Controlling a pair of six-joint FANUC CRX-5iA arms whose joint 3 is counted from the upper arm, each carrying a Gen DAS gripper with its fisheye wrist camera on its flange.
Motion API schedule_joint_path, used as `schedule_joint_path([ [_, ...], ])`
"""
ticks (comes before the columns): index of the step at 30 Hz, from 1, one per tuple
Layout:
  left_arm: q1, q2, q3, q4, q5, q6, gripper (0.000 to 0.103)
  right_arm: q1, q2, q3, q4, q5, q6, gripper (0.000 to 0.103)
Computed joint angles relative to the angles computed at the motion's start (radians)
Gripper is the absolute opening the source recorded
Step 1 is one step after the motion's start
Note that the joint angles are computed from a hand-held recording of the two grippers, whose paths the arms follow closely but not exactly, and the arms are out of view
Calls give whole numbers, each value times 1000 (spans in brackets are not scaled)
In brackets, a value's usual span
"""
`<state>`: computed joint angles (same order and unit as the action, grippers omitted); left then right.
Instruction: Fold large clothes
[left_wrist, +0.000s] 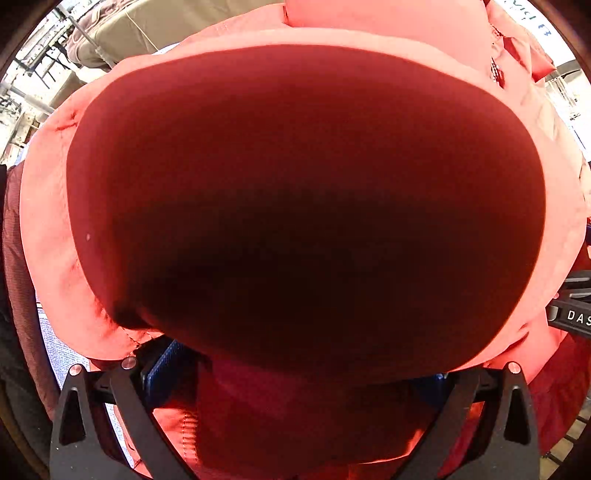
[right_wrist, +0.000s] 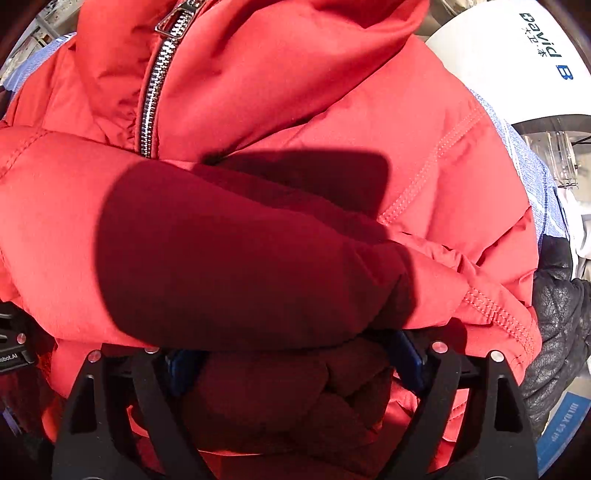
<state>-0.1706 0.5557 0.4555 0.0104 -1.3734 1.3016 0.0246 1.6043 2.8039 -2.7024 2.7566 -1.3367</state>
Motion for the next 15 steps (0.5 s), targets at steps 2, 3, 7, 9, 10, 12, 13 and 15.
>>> schedule_joint_path([
  [2, -1, -18, -28, 1, 28, 1, 99, 0, 11, 24, 2, -2, 7, 85],
  [3, 0, -35, -51, 2, 44, 1, 99, 2, 19, 47, 11, -2, 17, 85],
  [7, 7, -96, -139, 20, 121, -9, 99, 22, 48, 164, 84, 0, 77, 86],
  [9, 14, -140, -195, 34, 167, -19, 98, 43, 60, 237, 144, 9, 113, 86],
  [10, 17, -166, -225, 40, 191, -25, 98, 54, 58, 259, 173, 14, 129, 86],
  [12, 35, -228, -299, 69, 240, -46, 97, 67, 48, 302, 228, 33, 169, 86],
  [13, 50, -279, -362, 96, 274, -65, 97, 75, 41, 331, 251, 42, 182, 86],
  [15, 87, -372, -473, 153, 330, -108, 97, 83, 28, 405, 245, 47, 173, 86],
])
